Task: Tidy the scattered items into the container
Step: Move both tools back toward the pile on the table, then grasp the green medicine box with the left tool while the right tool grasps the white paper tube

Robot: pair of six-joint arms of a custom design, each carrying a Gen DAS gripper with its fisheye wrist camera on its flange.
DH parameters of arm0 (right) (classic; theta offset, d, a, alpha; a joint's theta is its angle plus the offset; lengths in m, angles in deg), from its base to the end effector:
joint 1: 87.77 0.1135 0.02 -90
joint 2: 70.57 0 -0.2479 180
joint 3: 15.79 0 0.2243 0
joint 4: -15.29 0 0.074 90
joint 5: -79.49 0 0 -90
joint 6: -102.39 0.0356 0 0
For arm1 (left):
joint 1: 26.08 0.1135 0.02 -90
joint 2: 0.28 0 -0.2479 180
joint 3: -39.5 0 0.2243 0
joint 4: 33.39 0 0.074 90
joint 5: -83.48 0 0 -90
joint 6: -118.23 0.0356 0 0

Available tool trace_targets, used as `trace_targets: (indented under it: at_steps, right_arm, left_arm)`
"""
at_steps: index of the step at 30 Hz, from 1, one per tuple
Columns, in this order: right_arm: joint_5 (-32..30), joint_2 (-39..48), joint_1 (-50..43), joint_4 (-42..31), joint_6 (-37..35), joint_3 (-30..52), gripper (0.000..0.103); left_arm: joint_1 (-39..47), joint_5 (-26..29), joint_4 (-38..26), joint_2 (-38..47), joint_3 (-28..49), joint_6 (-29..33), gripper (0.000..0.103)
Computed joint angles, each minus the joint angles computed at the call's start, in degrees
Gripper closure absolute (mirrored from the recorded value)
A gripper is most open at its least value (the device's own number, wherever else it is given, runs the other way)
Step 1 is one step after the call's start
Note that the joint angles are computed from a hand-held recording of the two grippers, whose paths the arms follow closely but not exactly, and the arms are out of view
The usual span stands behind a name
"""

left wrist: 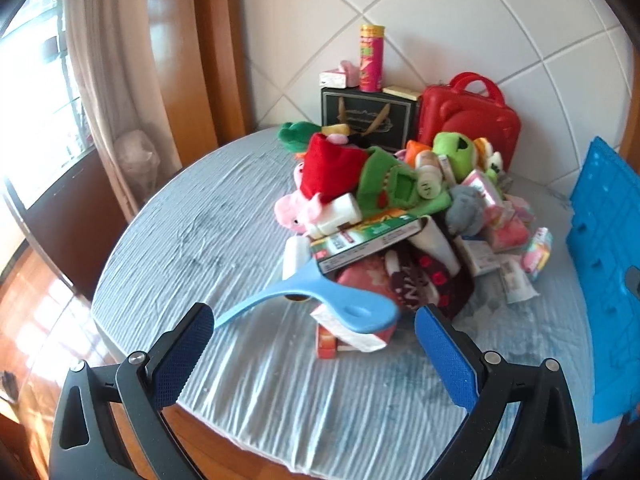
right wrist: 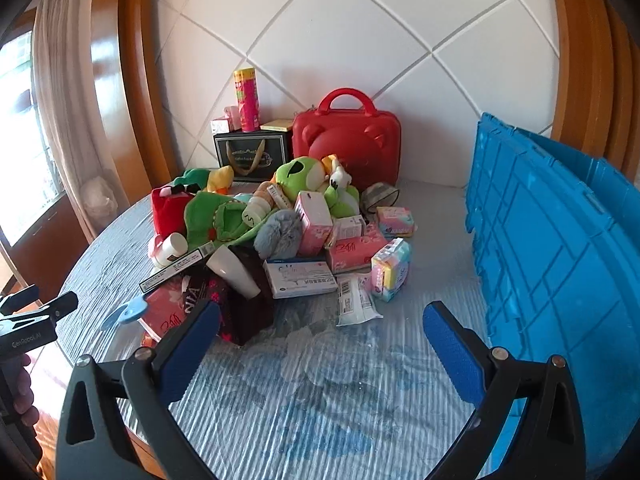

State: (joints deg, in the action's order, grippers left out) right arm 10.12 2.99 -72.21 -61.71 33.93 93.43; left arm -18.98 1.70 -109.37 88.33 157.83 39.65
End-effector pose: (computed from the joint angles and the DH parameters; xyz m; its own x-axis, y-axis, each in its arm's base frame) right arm 0.2082 0.0450 0.4111 -0.5905 0.1923 -0.7838 0.2372 0.9697 0.0592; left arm 0.2828 0.0301 0.3936 -0.7075 0.1093 -0.6982 0.1182 0.9924 0.0356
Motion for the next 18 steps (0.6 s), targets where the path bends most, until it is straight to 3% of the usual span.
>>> trace_targets:
  at_steps: [4,9,18]
  right_arm:
    - [-5.14,4.74,-2.65,4.47,-1.75,-0.73,0.000]
    - [-6.36,11.79,-1.36,5.13,-1.29,3.07,0.000]
    - [0.37,23.45,5.48,1.22,10.00,12.43,0.000]
  left_arm:
    - [0.80,-1.62,1.48,3.23,0.40,0.75,0.001]
    - [1.75,-0.82,2.18,8.58,4.08,3.05,0.001]
    - [1.29,5.96,-4.84,28.15,28.24,14.24,0.003]
